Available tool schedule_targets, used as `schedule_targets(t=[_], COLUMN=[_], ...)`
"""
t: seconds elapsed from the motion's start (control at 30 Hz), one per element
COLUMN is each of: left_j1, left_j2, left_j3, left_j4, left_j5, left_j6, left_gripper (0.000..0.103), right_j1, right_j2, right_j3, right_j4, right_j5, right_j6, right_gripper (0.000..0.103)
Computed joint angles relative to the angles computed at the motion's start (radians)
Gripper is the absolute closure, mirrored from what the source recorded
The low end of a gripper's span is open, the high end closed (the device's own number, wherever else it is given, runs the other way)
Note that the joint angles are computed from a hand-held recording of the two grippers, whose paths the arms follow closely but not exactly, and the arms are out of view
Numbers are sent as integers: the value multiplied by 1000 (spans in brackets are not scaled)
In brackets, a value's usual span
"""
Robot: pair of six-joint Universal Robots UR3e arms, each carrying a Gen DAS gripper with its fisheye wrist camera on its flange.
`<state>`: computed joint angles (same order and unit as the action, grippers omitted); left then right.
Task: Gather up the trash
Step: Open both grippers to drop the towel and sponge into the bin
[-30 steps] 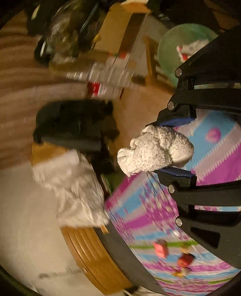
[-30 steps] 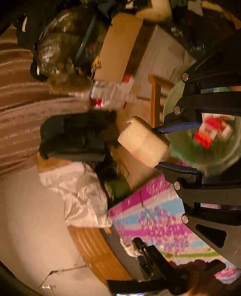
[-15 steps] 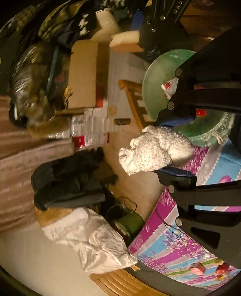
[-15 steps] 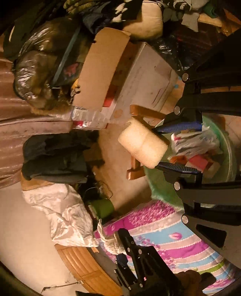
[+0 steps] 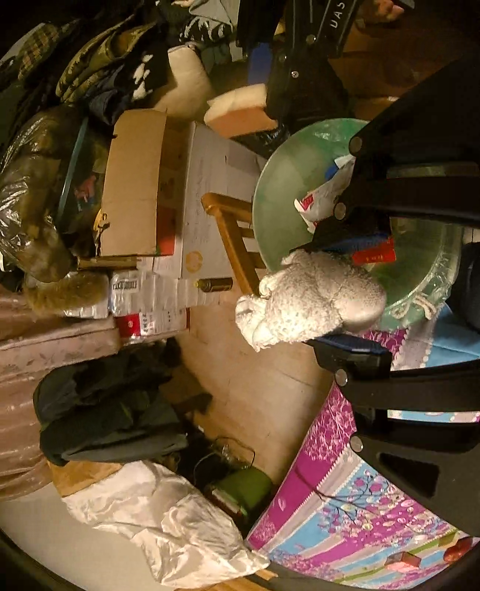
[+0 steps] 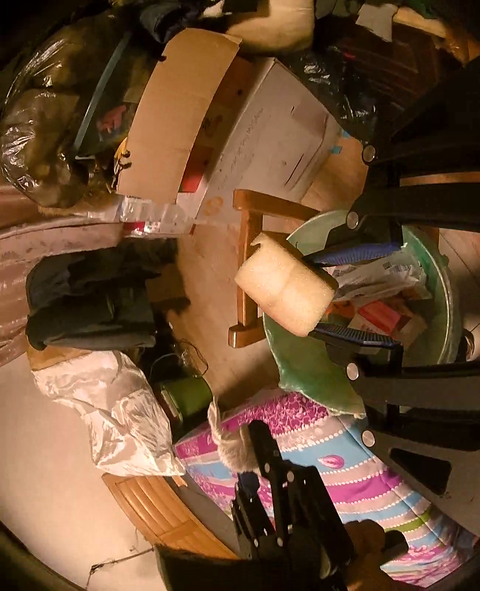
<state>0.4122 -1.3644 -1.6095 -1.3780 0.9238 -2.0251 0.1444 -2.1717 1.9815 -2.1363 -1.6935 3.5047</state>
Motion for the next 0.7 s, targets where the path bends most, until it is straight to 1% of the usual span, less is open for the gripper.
schedule_targets(t=[0.1,0.13,0.17,0.2,0.23,0.27,0.4,0.5,0.6,0.63,0.7], left_j1=[4,6,4,-3,-7,-3,-12,-3,19,28,58], left_j2=[-6,-15,-24,-35,-36,-27,-40,-48,-47,-46,-49], left_j3=[27,46,61,71,63,41,29,33,32,26,27], left_j4=[-62,-104,-136,-149,-134,-110,-73,-74,-77,-61,-65], left_j5=[-35,-52,-60,-59,-58,-69,-51,-50,-59,-58,-68], left_j6=[33,57,76,82,77,75,52,50,50,36,29], left_gripper=[67,66,62,51,45,41,41,41,41,41,41], right_j1=[-19,-30,-44,-51,-48,-46,-85,-90,-80,-68,-23], right_j2=[-5,-8,-12,-12,-8,0,-37,-40,-35,-27,3], right_j3=[11,19,29,43,50,56,103,107,98,93,80], right_j4=[-21,-31,-36,-47,-53,-53,-60,-59,-64,-71,-108], right_j5=[29,45,64,66,54,43,64,56,47,38,1], right_j6=[-34,-52,-74,-89,-92,-90,-82,-86,-85,-78,-60], right_gripper=[70,67,56,50,42,42,42,42,42,42,42])
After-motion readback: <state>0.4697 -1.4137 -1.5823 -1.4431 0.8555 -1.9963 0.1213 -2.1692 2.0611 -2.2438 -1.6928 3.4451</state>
